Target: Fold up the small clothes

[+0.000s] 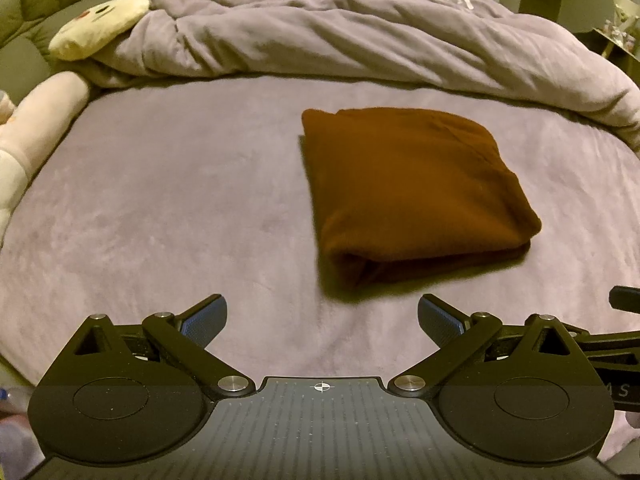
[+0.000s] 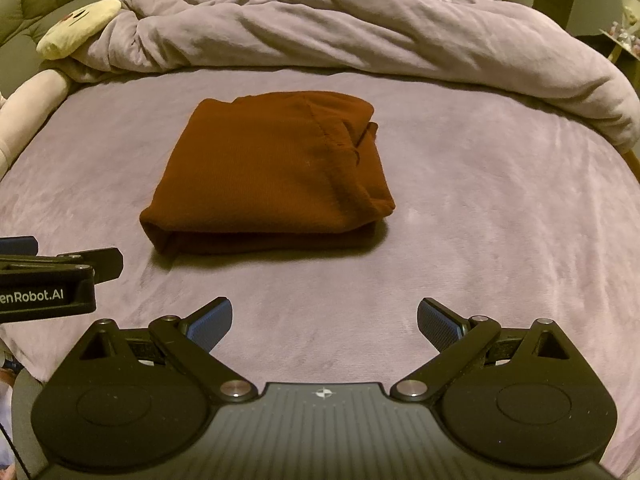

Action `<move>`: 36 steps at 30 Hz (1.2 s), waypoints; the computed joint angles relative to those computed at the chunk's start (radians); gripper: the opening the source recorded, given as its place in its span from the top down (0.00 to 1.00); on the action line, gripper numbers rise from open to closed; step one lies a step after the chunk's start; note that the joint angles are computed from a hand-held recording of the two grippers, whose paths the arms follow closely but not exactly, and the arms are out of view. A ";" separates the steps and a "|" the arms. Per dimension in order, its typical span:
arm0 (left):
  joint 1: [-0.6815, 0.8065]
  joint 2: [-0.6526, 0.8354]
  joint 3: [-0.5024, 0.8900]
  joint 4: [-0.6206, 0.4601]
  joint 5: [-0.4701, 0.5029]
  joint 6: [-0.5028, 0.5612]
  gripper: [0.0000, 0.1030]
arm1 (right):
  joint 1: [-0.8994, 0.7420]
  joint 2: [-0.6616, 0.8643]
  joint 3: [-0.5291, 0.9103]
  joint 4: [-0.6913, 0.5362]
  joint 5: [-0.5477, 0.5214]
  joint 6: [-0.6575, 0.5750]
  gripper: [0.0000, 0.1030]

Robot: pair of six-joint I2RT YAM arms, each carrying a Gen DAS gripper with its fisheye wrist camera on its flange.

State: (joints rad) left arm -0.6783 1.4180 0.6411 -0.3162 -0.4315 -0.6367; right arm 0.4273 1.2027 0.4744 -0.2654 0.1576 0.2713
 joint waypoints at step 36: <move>-0.008 0.011 -0.002 -0.001 -0.001 0.004 0.00 | 0.010 -0.018 -0.004 -0.011 0.014 0.011 0.04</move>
